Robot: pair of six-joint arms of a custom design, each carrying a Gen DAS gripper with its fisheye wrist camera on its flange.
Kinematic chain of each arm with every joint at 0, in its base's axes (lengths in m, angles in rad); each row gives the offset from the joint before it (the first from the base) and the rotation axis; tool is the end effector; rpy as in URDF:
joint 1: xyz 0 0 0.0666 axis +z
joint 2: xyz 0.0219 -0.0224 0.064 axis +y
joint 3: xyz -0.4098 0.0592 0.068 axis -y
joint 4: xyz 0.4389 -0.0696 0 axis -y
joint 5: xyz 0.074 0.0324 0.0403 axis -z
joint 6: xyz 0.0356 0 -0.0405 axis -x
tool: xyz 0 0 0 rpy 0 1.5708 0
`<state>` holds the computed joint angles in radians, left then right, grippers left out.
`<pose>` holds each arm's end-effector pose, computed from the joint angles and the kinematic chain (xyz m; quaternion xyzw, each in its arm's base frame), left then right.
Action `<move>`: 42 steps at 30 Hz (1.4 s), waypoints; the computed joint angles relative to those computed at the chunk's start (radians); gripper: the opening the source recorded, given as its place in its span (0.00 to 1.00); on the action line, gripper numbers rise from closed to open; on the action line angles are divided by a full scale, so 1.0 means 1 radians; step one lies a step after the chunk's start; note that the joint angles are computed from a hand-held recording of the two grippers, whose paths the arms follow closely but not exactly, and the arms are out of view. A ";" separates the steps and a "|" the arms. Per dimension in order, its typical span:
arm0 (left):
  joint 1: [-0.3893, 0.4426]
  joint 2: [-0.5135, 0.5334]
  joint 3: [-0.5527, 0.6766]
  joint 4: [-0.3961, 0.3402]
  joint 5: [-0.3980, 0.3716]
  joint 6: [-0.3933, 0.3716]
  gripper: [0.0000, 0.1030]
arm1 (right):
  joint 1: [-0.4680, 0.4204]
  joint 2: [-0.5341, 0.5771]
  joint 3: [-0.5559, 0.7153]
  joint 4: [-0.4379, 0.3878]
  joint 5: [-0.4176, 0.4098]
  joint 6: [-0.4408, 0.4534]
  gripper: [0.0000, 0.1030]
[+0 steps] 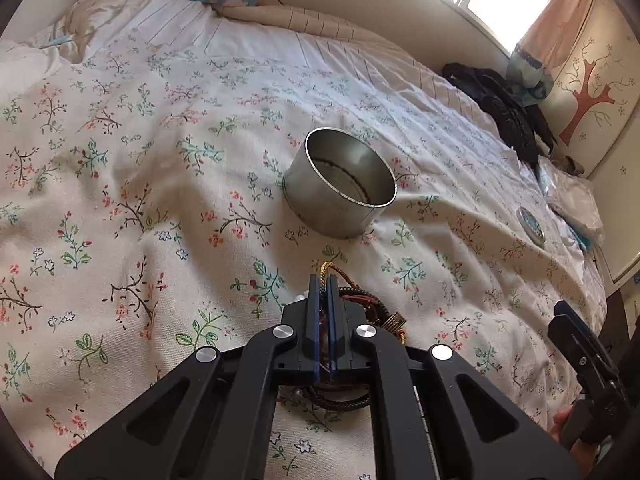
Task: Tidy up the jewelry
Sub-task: 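Grasp the gold beaded bangle with the left gripper while the right grasps the black braided bracelet, then carry both bracelets over the silver tin and open both grippers to drop them in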
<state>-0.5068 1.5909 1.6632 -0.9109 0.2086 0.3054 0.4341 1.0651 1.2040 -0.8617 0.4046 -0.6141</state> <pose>0.5282 -0.3021 0.4896 0.1304 0.9202 -0.2299 0.2887 0.3667 0.1541 0.5121 0.1626 0.8818 0.0431 0.4406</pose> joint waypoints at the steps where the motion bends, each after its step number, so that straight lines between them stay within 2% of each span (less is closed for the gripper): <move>1: 0.002 -0.008 -0.007 0.016 0.003 0.004 0.03 | 0.000 -0.002 -0.002 0.001 -0.002 -0.004 0.94; 4: 0.012 -0.029 -0.029 0.062 0.037 0.026 0.03 | 0.002 0.002 0.001 -0.002 -0.007 0.003 0.94; 7: 0.027 -0.051 -0.052 0.113 0.091 0.062 0.03 | 0.015 0.022 0.018 -0.009 -0.025 0.051 0.94; 10: 0.039 -0.075 -0.076 0.163 0.104 0.101 0.03 | 0.026 0.050 0.032 0.008 -0.091 0.117 0.94; 16: 0.057 -0.115 -0.107 0.217 0.025 0.137 0.03 | 0.021 0.124 0.063 0.061 -0.285 0.218 0.94; 20: 0.062 -0.124 -0.110 0.226 -0.011 0.130 0.03 | 0.055 0.192 0.110 0.048 -0.314 0.308 0.94; 26: 0.057 -0.119 -0.101 0.212 -0.029 0.105 0.03 | 0.093 0.308 0.199 -0.032 -0.272 0.408 0.94; 30: 0.055 -0.116 -0.100 0.200 -0.041 0.098 0.03 | 0.091 0.368 0.245 -0.087 -0.252 0.419 0.94; 32: 0.058 -0.118 -0.100 0.189 -0.058 0.098 0.03 | 0.080 0.375 0.249 -0.092 -0.285 0.414 0.89; 33: 0.063 -0.119 -0.102 0.182 -0.069 0.102 0.03 | 0.077 0.378 0.251 -0.095 -0.294 0.410 0.77; 34: 0.069 -0.118 -0.102 0.171 -0.071 0.108 0.03 | 0.076 0.379 0.251 -0.094 -0.299 0.406 0.74; 35: 0.075 -0.111 -0.095 0.148 -0.072 0.107 0.03 | 0.076 0.377 0.248 -0.087 -0.301 0.407 0.73; 40: 0.066 -0.055 -0.039 0.008 -0.202 0.070 0.05 | 0.066 0.340 0.216 -0.044 -0.310 0.395 0.70; 42: 0.050 -0.027 -0.013 -0.050 -0.270 0.039 0.17 | 0.055 0.318 0.198 -0.014 -0.331 0.375 0.70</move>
<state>-0.4567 1.5638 1.6506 -0.9608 -0.0611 0.3440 0.4889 1.3830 1.4020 -0.8757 0.0732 -0.2386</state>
